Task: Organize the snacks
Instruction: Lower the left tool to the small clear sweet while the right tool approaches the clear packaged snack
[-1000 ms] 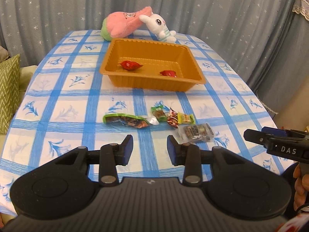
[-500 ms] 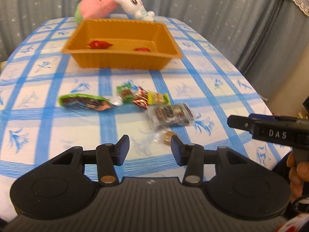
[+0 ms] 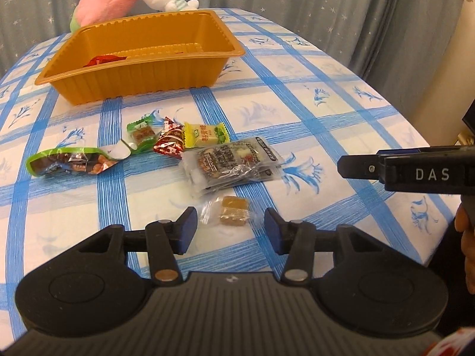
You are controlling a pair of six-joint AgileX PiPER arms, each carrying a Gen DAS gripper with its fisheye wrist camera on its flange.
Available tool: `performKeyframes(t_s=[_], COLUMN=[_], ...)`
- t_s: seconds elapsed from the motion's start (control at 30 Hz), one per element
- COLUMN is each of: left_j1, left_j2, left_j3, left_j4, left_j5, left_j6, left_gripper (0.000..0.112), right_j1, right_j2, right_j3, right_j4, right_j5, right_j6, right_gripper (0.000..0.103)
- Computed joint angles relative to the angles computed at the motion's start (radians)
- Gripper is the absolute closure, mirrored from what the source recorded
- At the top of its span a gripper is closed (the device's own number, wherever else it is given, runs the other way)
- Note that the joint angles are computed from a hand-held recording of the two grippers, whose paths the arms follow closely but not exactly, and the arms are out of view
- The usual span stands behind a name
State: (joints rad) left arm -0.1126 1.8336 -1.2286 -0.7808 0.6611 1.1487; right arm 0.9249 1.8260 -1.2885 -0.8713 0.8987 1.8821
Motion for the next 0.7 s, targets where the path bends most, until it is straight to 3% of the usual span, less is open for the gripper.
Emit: performKeyframes(t_s=[0.23,0.33,0.57,0.7], left_j1=[-0.019,-0.028,0.002,0.041], left_j2=[0.011,0.000,-0.002,0.006], left_j3=[-0.001,0.018,-0.004,-0.034], left_j4=[-0.008,-0.001,0.029,0.074], left_j5=[-0.035,-0.069,-0.036,-0.014], left_j6=[0.040,0.049,0.024,-0.032], left_gripper=[0.067,0.074,0.082,0.082], right_j1=[-0.024,-0.032,-0.055,-0.078], right_j2=[0.015,0.023,0.049,0.073], right_j3=[0.000,-0.007,-0.040,-0.075], right_j4=[-0.004,-0.008,-0.006,0.019], right_j5=[-0.033,-0.044,-0.108,-0.187], right_j6=[-0.013,-0.026,-0.114,-0.271], right_gripper=[0.038,0.038,0.038,0.038])
